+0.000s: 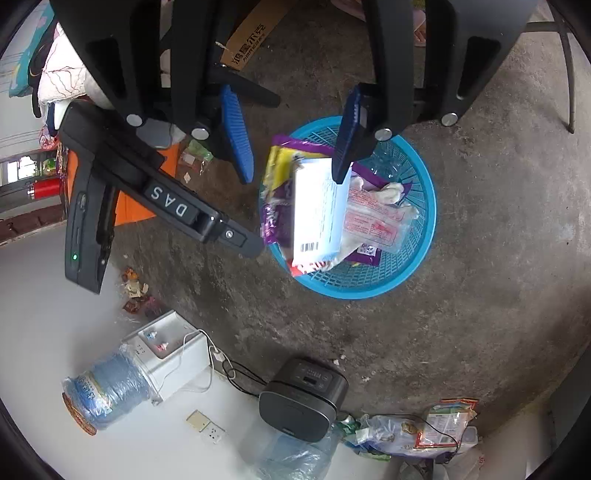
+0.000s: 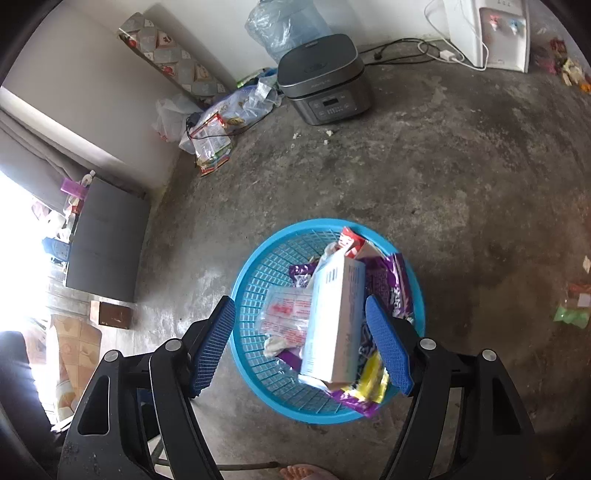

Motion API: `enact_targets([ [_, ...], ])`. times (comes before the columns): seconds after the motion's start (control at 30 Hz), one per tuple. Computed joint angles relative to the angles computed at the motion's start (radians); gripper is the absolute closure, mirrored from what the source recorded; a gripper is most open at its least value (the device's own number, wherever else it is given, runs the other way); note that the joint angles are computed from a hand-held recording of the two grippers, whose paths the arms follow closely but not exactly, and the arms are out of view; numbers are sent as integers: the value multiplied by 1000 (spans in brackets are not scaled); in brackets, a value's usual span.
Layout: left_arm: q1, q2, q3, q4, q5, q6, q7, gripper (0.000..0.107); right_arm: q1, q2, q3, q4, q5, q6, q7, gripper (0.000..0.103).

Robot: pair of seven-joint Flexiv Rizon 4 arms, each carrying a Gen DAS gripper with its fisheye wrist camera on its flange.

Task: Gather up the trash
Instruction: 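Carry the packet and blue box over the wastebasket and open both grippers, then withdraw both open grippers from the wastebasket back toward the table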

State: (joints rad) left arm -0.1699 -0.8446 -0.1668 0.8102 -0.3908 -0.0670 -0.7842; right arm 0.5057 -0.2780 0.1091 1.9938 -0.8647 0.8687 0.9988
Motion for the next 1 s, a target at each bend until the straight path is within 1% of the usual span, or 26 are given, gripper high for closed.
enact_targets([
  [0.1,18,4,-8,-26,-21,9,6,61,5,10,1,-7,-8,-23,-1,33],
  [0.2,46,13,-18,-57,-52,0,10,59,13,15,6,-38,-16,-71,-31,33],
  [0.27,72,34,-25,-54,-78,19,32,57,25,12,9,-78,-30,-122,-72,34],
  [0.3,89,53,-30,-37,-97,44,51,55,32,8,9,-102,-41,-150,-98,33],
  [0.37,118,82,-34,-16,-127,87,81,47,55,-5,10,-160,-66,-211,-153,33],
  [0.43,146,120,-28,17,-153,145,97,42,82,-22,9,-220,-98,-267,-205,33],
  [0.47,161,139,-24,34,-167,175,95,37,98,-32,9,-252,-114,-295,-235,33],
  [0.5,176,161,-20,59,-181,210,95,34,114,-42,7,-284,-132,-321,-265,33],
  [0.53,188,182,-15,82,-193,248,93,28,130,-52,5,-314,-151,-343,-295,33],
  [0.57,201,211,-9,121,-207,301,94,21,148,-63,2,-345,-171,-365,-326,33],
  [0.6,211,241,1,160,-218,359,93,17,166,-74,-1,-374,-191,-386,-358,30],
  [0.63,219,271,13,201,-223,423,92,9,184,-83,-5,-399,-215,-403,-385,29],
  [0.7,232,328,34,280,-234,547,83,9,215,-101,-14,-446,-266,-414,-443,25],
  [0.83,244,418,83,400,-198,759,50,9,281,-149,-41,-549,-351,-448,-577,17],
  [0.9,269,458,79,470,-227,852,101,9,310,-178,-58,-605,-385,-447,-649,10],
  [0.97,288,490,84,537,-254,956,150,9,336,-211,-78,-663,-416,-433,-725,8],
  [1.0,298,507,89,564,-265,989,164,9,350,-230,-89,-695,-425,-428,-766,8],
])
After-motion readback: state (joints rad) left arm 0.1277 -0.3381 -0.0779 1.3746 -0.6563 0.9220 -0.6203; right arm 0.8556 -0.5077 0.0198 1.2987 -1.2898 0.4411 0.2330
